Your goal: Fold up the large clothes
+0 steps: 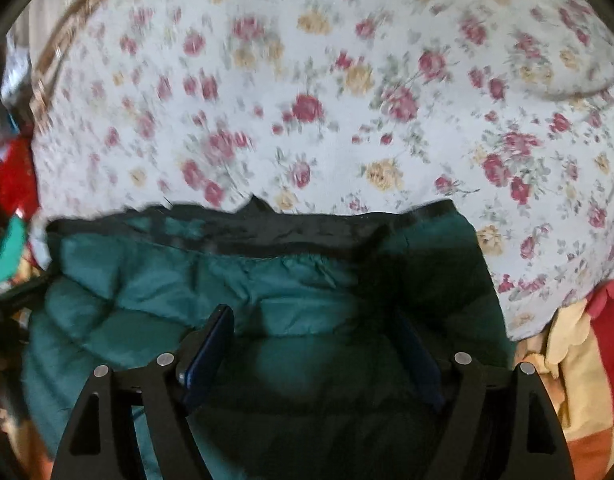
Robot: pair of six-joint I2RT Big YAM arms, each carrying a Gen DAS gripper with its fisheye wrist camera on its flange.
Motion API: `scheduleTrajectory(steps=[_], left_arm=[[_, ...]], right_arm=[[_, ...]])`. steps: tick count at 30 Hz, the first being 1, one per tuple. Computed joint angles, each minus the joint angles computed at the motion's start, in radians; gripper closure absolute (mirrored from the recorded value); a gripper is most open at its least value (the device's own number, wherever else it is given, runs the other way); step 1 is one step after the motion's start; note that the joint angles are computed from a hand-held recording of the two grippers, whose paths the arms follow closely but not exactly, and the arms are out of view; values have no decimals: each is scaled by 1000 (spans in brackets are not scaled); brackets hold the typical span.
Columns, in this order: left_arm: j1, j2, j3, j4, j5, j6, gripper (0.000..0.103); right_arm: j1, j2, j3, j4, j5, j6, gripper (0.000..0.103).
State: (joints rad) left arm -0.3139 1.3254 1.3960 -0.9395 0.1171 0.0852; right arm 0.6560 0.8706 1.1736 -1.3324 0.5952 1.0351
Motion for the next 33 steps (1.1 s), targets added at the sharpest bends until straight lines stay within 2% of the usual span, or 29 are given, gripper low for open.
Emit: scheduleTrajectory(steps=[3,5,8,13,16,19,22,25,29,33], left_arm=[[-1,-2,-4,6,-2,-3,19],[0,-1,-3,6,0,-1,19],[0,-3,-4,5,-2,-2,19],[3,-29,-12,-11,-21,29,19],[17,-63,-31,-10,-6,57,19],[40,-95,-50,-21,26,76,19],[65,-121,-63,-42,63,79,19],[81,-139,-75,-56,81,80,19],[98,-145,-75,-89,110,82,19],[134,-136,-62,-131,177,87,19]], right_arm=[[17,-61,-34,5,27,83,24],[3,-84,-60,6,4,117,24],[-33,-54,-82,14,-61,108,23],[-20,-27,-38,-26,-54,124,23],[63,-44,-9,-66,22,195,23],[170,-61,8,-138,107,303,23],[270,-69,4,-223,154,449,23],[302,-72,-30,-259,132,550,23],[311,-78,-55,-260,102,566,23],[347,-76,-32,-300,123,620,23]])
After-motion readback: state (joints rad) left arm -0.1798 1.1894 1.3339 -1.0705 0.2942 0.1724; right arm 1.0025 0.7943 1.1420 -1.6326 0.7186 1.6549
